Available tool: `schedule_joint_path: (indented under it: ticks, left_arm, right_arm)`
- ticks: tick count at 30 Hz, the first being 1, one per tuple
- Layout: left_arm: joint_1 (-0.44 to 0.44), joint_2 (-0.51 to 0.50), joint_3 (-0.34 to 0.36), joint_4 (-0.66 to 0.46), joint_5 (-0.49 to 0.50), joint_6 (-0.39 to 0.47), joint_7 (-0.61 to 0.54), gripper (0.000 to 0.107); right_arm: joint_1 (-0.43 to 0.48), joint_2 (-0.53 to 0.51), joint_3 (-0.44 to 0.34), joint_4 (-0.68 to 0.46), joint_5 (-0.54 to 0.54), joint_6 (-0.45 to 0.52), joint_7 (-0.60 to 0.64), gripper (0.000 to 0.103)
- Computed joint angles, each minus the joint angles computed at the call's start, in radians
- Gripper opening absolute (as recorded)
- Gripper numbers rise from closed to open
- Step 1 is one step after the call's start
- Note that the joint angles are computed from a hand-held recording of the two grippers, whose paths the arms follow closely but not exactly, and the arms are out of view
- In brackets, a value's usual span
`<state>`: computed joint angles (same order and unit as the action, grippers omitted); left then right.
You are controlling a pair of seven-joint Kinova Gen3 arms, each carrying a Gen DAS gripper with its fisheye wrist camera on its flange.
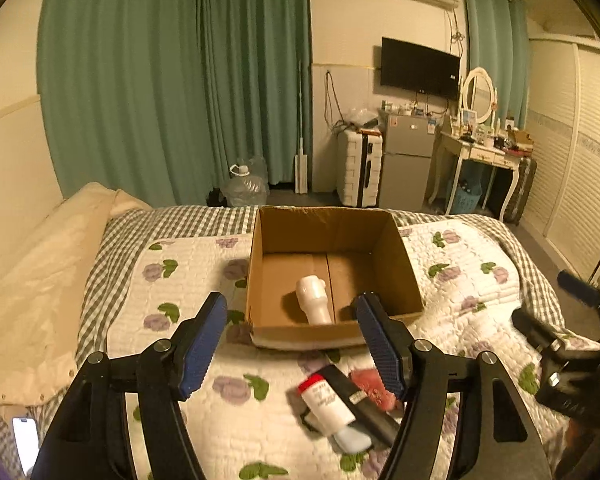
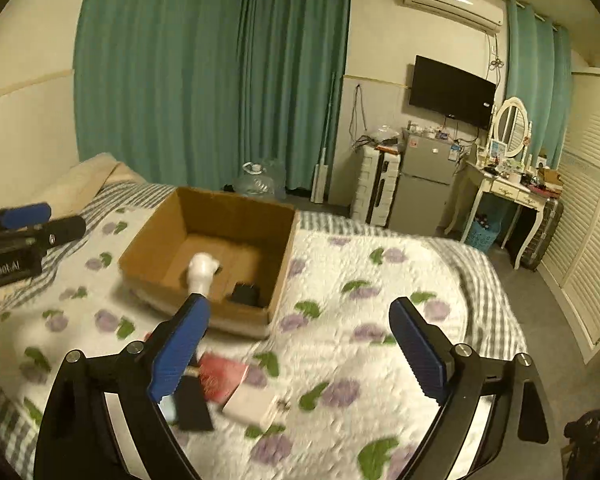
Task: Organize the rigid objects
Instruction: 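Grasp the red-capped pill bottle with the left tool while the right tool grasps the white charger plug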
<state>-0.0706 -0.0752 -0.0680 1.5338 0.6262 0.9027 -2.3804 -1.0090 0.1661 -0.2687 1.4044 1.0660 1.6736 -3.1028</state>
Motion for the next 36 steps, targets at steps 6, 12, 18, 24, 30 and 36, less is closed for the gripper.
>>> schedule_joint_path:
  ticks: [6, 12, 18, 24, 30, 36]
  left_arm:
    - [0.01, -0.044, -0.044, 0.139, 0.055, -0.051, -0.134, 0.072]
    - [-0.001, -0.001, -0.015, 0.211, 0.012, -0.1, -0.133, 0.072]
    - [-0.022, 0.059, 0.011, 0.219, -0.036, -0.109, -0.095, 0.072]
    - [-0.034, 0.096, 0.035, 0.218, -0.078, -0.121, -0.061, 0.072]
    - [-0.034, 0.102, 0.052, 0.228, -0.105, -0.146, -0.043, 0.072]
    - [-0.032, 0.098, 0.057, 0.236, -0.112, -0.161, -0.044, 0.072]
  right_arm:
    - [0.011, 0.021, 0.002, 0.053, -0.057, -0.061, -0.043, 0.094]
    - [0.07, 0.047, 0.025, 0.098, -0.18, -0.18, -0.041, 0.094]
    - [0.116, 0.101, 0.063, 0.091, -0.287, -0.256, 0.018, 0.094]
    - [0.121, 0.166, 0.105, 0.051, -0.343, -0.258, 0.09, 0.093]
    - [0.145, 0.187, 0.138, 0.046, -0.402, -0.276, 0.091, 0.088]
    - [0.155, 0.215, 0.149, 0.032, -0.433, -0.28, 0.124, 0.08]
